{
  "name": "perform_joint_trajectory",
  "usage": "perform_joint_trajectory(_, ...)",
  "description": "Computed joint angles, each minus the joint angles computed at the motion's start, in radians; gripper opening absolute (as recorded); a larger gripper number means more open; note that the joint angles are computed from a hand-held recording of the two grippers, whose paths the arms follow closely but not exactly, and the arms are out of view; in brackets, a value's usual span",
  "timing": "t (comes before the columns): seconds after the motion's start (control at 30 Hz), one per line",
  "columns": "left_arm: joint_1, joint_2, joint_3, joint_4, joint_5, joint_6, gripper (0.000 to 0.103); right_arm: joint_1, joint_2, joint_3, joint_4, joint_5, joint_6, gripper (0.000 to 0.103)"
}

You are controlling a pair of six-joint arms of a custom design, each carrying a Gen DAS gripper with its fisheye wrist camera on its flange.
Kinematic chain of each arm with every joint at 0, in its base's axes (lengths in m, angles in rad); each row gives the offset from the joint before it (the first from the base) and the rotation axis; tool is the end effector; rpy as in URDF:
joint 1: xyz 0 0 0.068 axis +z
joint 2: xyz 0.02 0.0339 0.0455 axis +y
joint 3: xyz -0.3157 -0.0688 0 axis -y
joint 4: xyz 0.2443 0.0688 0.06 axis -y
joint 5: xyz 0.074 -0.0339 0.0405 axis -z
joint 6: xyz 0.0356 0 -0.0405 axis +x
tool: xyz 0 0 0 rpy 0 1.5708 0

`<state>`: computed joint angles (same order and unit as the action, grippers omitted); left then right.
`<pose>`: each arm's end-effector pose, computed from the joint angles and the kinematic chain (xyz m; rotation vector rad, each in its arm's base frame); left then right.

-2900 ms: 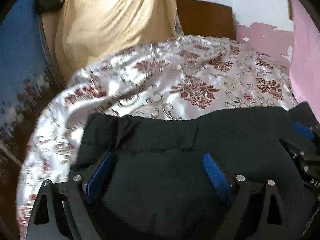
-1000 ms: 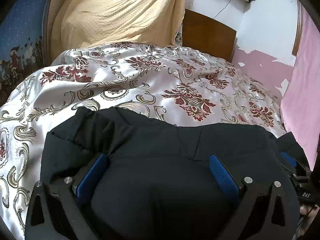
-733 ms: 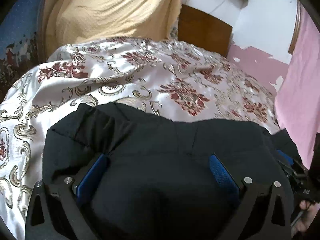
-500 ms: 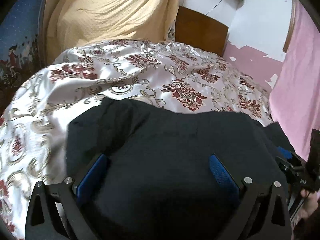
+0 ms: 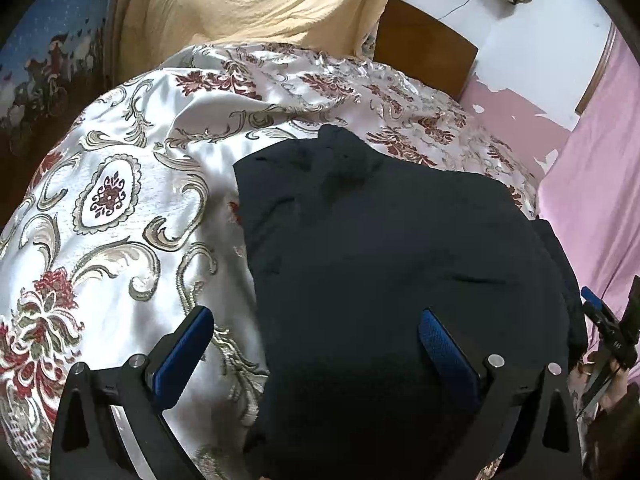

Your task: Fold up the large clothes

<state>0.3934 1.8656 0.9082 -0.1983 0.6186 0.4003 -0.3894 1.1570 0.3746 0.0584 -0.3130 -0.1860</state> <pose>0.3247 0.1124 0.1561 0.1754 2.4784 -0.5288 0.1794 -0.0618 0.2014 0.0692 2.2521 0.0527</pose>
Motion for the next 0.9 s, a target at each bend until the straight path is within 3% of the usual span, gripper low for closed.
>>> perform_joint_trajectory(0.1,0.001,0.048,0.071,-0.099,0.028,0.004,0.103,-0.115,-0.003,0.045,-0.092,-0.086,-0.047,0.102)
perform_joint_trajectory(0.23,-0.007,0.087,0.09,-0.104,0.043,0.017,0.103,-0.291,0.067,0.098,-0.157,-0.206,-0.105,0.102)
perform_joint_trajectory(0.47,-0.031,0.18,0.202,-0.266,0.082,0.115,0.103,-0.389,0.403,0.212,-0.149,-0.395,-0.093,0.102)
perform_joint_trajectory(0.57,-0.039,0.233,0.273,-0.352,0.091,0.14,0.103,-0.361,0.534,0.286,-0.165,-0.399,-0.084,0.102)
perform_joint_trajectory(0.7,-0.061,0.285,0.335,-0.411,0.09,0.149,0.103,-0.267,0.649,0.361,-0.199,-0.301,-0.108,0.102)
perform_joint_trajectory(0.9,-0.109,0.276,0.289,-0.324,0.037,0.099,0.103,-0.169,0.734,0.426,-0.221,-0.308,-0.116,0.102)
